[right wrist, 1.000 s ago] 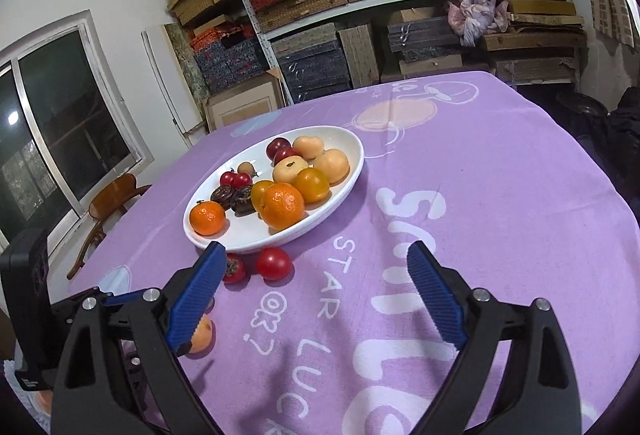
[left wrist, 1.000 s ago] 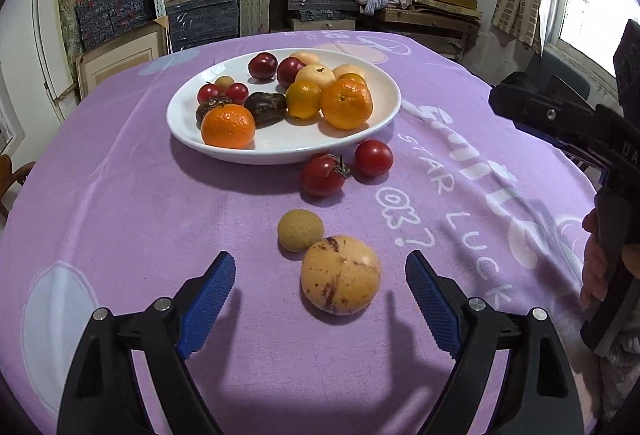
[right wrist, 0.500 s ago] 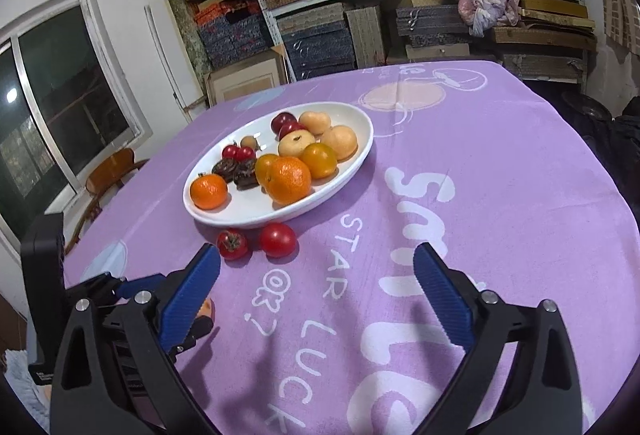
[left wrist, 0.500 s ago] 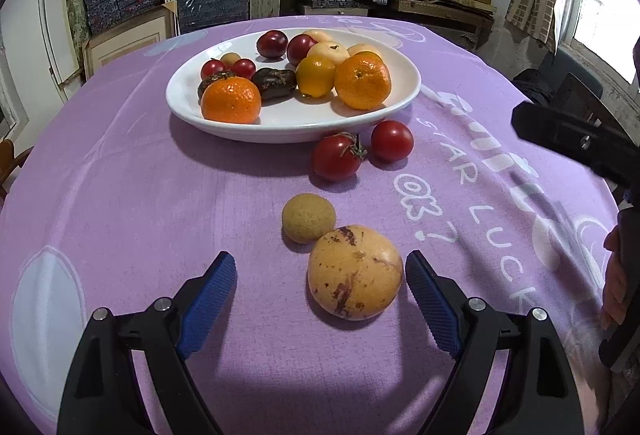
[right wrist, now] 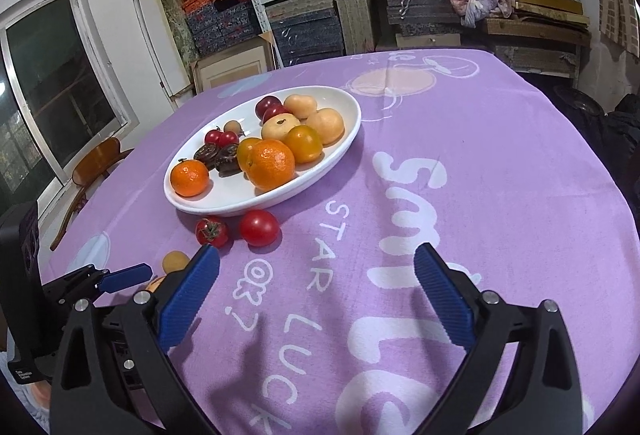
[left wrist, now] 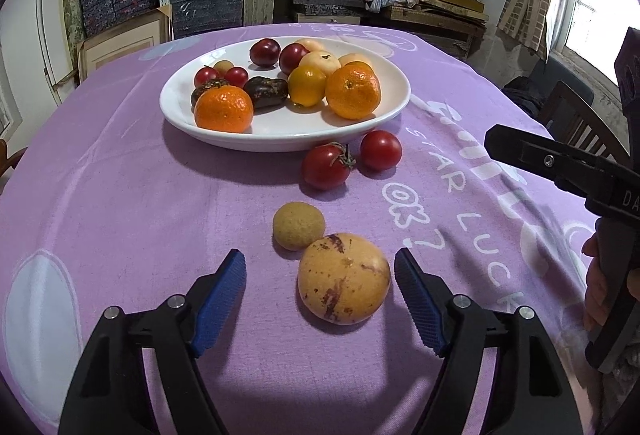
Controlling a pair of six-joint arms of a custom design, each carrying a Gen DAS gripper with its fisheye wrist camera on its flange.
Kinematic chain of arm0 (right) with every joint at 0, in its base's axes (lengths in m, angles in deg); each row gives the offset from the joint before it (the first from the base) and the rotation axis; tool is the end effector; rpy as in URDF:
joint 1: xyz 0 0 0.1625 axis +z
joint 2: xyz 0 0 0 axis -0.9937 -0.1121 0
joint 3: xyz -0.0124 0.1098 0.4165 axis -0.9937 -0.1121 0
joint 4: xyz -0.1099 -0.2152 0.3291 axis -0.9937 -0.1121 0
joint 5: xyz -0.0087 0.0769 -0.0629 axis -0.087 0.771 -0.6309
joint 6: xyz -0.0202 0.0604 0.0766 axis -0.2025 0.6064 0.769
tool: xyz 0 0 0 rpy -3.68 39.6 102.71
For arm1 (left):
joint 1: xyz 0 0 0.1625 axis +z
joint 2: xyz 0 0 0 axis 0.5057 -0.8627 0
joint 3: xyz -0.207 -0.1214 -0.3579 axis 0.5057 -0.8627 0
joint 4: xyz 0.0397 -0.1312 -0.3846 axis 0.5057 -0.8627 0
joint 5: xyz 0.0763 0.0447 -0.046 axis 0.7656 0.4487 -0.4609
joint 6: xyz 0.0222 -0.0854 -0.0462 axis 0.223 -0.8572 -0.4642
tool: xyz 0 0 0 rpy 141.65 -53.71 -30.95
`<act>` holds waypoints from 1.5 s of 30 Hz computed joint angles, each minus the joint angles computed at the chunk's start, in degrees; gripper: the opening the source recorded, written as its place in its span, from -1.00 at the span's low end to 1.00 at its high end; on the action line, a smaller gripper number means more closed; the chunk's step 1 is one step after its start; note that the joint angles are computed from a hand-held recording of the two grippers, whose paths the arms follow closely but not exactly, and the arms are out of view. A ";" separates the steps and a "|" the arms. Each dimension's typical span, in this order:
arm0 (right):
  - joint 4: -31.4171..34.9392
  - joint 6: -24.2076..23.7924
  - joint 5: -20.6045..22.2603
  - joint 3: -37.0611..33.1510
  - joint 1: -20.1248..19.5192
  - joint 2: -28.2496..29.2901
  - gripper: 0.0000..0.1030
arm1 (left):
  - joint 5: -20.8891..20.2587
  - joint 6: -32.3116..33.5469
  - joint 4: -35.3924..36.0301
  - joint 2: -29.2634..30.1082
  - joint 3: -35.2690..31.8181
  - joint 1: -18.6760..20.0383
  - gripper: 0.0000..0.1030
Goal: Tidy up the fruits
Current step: 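Withdraw both open grippers toward the spotted tan pear and red tomato, then grasp the red tomato with the right gripper while the left gripper grasps the spotted tan pear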
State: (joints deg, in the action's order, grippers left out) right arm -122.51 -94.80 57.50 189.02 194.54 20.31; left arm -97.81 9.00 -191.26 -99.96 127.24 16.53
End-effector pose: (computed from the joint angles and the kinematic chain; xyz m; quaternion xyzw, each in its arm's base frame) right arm 0.1452 -0.2187 0.0106 -0.0418 -0.8292 0.4738 0.2938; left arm -0.0640 -0.3222 0.0346 0.4613 0.8578 -0.1429 0.1759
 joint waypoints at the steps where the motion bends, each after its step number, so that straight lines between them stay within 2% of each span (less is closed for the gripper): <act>1: 0.13 0.04 0.02 -0.08 0.07 0.08 0.86 | 0.00 0.00 0.00 0.00 0.00 0.00 0.50; 13: 1.61 1.03 -0.08 -1.04 0.05 0.81 0.87 | 2.06 -1.70 1.57 0.48 -0.36 -0.90 0.53; 16: 1.87 0.99 -0.35 -1.19 -0.51 1.11 0.87 | 3.48 -2.75 2.33 0.72 -0.69 -1.15 0.70; 19: 1.41 0.76 -0.98 -1.17 -1.41 1.69 0.87 | 3.77 -3.15 2.99 0.42 -0.88 -0.92 0.71; 22: 1.16 -0.77 -2.24 -1.79 -2.06 2.77 0.87 | 4.36 -3.67 4.04 0.24 -1.08 -0.78 0.89; 25: 4.51 -3.30 -2.21 -4.83 -1.53 4.22 0.86 | 4.25 -3.84 4.63 -0.03 -1.12 -0.49 0.91; 27: 6.27 -7.23 -0.77 -7.32 -0.41 5.25 0.86 | 4.24 -3.83 4.74 -0.01 -1.09 -0.48 0.93; 29: 8.79 -10.58 -0.75 -9.50 -0.35 5.86 0.79 | 4.30 -3.89 4.64 0.08 -1.00 -0.58 0.93; 31: 13.15 -12.28 -2.75 -11.60 -1.82 6.12 0.38 | 4.48 -3.90 4.55 0.25 -0.94 -0.73 0.93; 33: 16.47 -12.95 -4.70 -13.12 -3.79 6.27 0.21 | 4.52 -3.90 4.50 0.29 -0.89 -0.77 0.93; 35: 16.46 -14.63 -5.45 -13.28 -5.02 6.05 0.17 | 4.53 -3.91 4.43 0.34 -0.85 -0.80 0.93; 36: 16.31 -15.14 -6.41 -13.04 -5.68 5.68 0.08 | 4.61 -4.00 4.35 0.45 -0.80 -0.93 0.93; 40: 16.20 -14.93 -10.64 -12.06 -8.27 4.34 -0.07 | 4.99 -4.04 4.26 0.78 -0.82 -1.17 0.93; 43: 15.20 -14.90 -11.57 -11.35 -8.74 3.52 -0.08 | 5.18 -3.99 4.27 0.91 -0.86 -1.27 0.93; 45: 16.88 -14.06 -12.02 -11.97 -9.30 3.57 -0.08 | 5.17 -3.95 4.30 0.87 -0.88 -1.24 0.93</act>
State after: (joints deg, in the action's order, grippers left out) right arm -105.62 -108.85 45.48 177.05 185.25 23.88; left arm -92.64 5.05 -186.95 -99.09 126.36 15.29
